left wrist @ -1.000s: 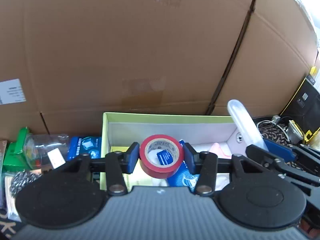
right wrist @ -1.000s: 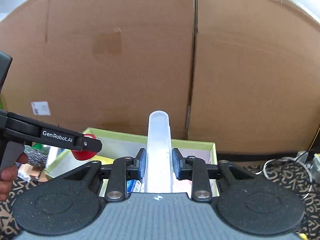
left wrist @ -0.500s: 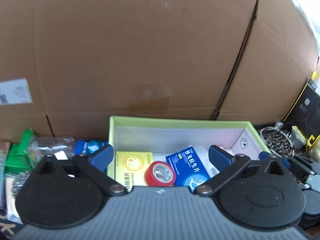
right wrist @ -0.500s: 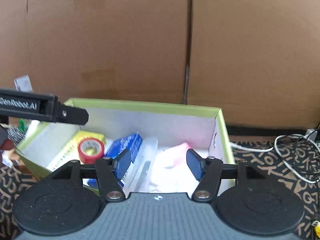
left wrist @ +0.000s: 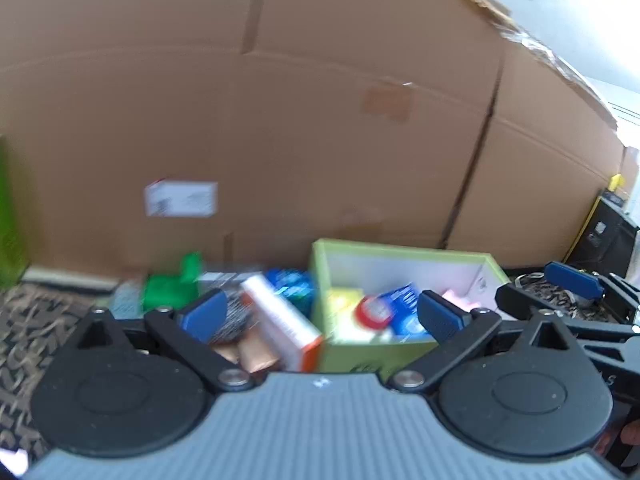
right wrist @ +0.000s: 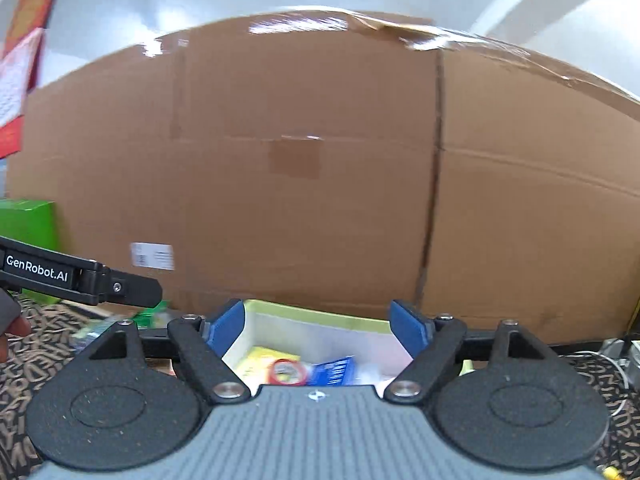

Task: Organize objects
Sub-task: 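Move both tools back toward the items beside the cardboard wall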

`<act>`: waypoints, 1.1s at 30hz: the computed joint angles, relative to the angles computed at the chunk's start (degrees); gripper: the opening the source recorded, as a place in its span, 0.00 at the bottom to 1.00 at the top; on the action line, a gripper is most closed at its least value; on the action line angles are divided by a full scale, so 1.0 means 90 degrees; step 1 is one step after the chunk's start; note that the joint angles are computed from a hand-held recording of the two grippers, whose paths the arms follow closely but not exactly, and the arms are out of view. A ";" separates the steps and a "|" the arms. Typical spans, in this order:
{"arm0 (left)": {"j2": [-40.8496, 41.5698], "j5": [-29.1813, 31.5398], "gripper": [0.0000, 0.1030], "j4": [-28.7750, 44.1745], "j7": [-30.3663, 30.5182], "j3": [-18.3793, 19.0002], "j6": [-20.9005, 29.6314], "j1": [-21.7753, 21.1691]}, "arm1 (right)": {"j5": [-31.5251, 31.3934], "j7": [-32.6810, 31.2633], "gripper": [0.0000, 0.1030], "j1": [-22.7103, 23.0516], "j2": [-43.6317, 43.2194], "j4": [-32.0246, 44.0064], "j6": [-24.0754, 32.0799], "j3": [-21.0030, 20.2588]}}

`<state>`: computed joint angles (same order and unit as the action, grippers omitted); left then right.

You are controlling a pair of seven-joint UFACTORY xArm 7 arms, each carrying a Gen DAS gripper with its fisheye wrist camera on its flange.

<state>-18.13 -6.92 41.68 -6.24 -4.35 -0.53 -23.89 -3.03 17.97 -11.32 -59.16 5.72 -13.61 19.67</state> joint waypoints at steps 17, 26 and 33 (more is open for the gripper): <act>-0.0410 -0.0114 1.00 -0.1409 -0.0295 0.0570 0.0134 0.0664 | 0.0322 0.1261 0.71 0.0173 0.2245 0.0336 -0.0741 0.2274; -0.0027 -0.0547 1.00 -0.0998 0.0374 0.1134 0.0001 0.0069 | 0.1113 0.1248 0.63 -0.1798 0.1757 0.0751 -0.0607 0.4205; 0.0397 -0.1210 1.00 -0.0644 0.0980 0.1641 -0.0005 -0.0681 | 0.0839 0.1706 0.63 -0.2546 0.0710 0.0393 -0.0113 0.4329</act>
<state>-14.55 -17.81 35.89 2.58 10.42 -0.57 -30.02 4.53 33.33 -34.23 -52.77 9.26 -14.63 58.63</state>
